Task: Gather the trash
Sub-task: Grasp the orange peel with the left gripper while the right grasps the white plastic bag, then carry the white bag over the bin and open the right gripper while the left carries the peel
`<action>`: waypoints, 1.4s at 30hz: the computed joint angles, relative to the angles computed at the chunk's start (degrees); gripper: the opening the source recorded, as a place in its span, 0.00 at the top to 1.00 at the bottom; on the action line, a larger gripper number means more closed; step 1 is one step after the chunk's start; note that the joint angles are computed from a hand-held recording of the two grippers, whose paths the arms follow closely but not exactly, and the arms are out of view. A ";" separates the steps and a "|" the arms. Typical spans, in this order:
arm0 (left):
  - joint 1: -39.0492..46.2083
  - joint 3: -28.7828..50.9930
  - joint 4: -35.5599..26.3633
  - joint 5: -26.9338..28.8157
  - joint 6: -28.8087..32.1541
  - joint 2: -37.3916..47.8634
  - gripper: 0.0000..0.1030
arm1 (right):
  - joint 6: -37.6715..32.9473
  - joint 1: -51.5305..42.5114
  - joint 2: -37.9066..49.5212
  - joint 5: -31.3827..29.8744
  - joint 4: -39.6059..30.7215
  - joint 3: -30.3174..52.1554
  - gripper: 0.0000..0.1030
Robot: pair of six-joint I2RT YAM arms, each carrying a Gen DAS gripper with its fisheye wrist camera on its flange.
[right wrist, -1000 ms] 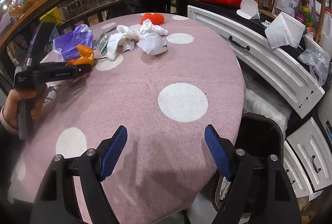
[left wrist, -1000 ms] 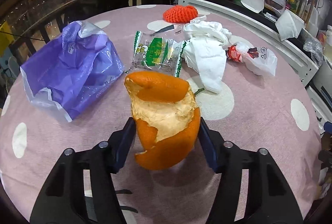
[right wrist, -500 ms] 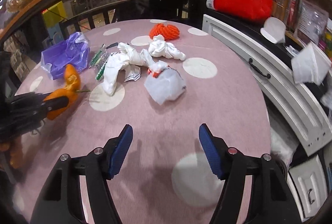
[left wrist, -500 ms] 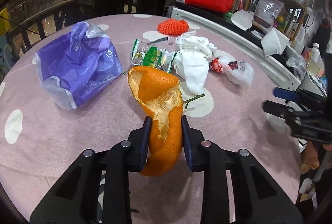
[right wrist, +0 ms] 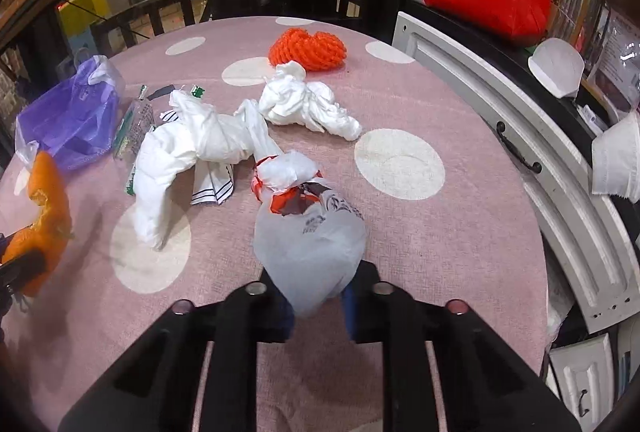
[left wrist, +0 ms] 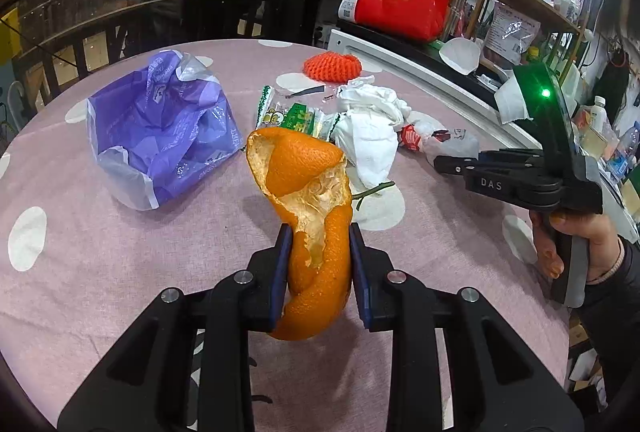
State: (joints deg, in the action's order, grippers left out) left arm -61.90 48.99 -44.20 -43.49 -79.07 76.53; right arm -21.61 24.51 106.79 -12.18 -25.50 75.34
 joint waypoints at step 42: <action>-12.80 41.10 -2.83 -1.93 6.64 33.96 0.72 | -23.57 -48.59 -21.77 -24.71 -13.91 -19.20 0.91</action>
